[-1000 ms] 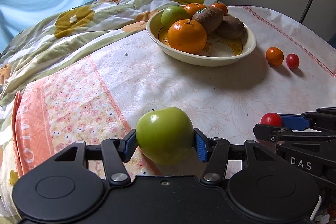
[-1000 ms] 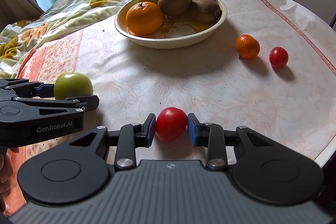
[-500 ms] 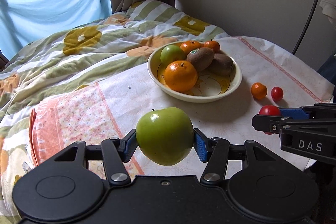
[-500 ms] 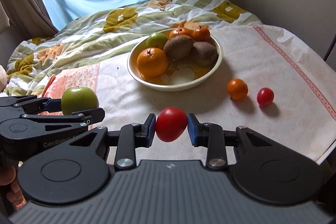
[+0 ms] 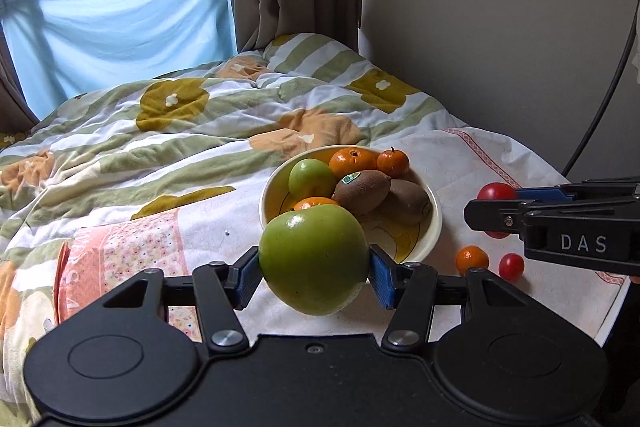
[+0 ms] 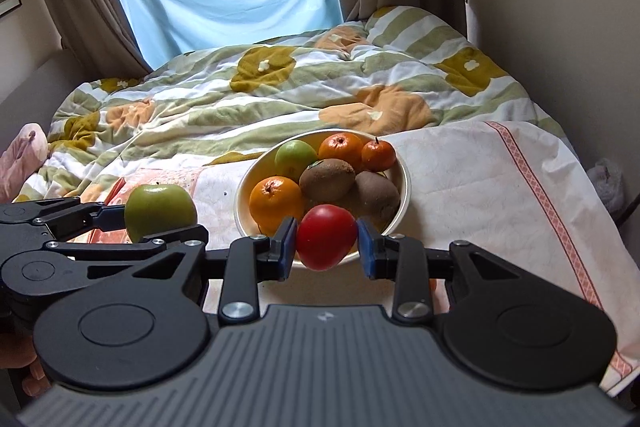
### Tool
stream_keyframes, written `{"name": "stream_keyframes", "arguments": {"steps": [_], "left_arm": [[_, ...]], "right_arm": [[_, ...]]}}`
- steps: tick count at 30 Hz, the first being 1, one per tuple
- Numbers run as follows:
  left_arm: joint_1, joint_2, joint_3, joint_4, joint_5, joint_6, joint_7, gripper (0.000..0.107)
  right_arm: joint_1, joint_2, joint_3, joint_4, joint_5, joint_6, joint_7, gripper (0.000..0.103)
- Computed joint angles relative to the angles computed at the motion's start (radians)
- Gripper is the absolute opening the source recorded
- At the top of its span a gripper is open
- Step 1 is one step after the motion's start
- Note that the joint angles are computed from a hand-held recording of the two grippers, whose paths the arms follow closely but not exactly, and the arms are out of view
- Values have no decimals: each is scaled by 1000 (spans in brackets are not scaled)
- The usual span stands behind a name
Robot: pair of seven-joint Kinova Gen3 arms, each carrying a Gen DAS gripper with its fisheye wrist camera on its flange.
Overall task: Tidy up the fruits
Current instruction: 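Carry the apple and tomato over the bowl and open the left tool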
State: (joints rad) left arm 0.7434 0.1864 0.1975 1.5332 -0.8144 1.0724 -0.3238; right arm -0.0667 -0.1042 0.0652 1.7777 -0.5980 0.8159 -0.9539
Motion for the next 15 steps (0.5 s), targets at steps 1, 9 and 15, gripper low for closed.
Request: {"name": "stream_keyframes", "arguments": {"steps": [1, 9, 15], "left_arm": [[4, 23, 0, -24, -5, 15, 6, 60], [44, 166, -70, -167, 21, 55, 5, 60], [55, 250, -121, -236, 69, 44, -24, 60]], "right_arm": [[1, 23, 16, -20, -22, 16, 37, 47], [114, 206, -14, -172, -109, 141, 231, 47], [174, 308, -78, -255, -95, 186, 288, 47]]}}
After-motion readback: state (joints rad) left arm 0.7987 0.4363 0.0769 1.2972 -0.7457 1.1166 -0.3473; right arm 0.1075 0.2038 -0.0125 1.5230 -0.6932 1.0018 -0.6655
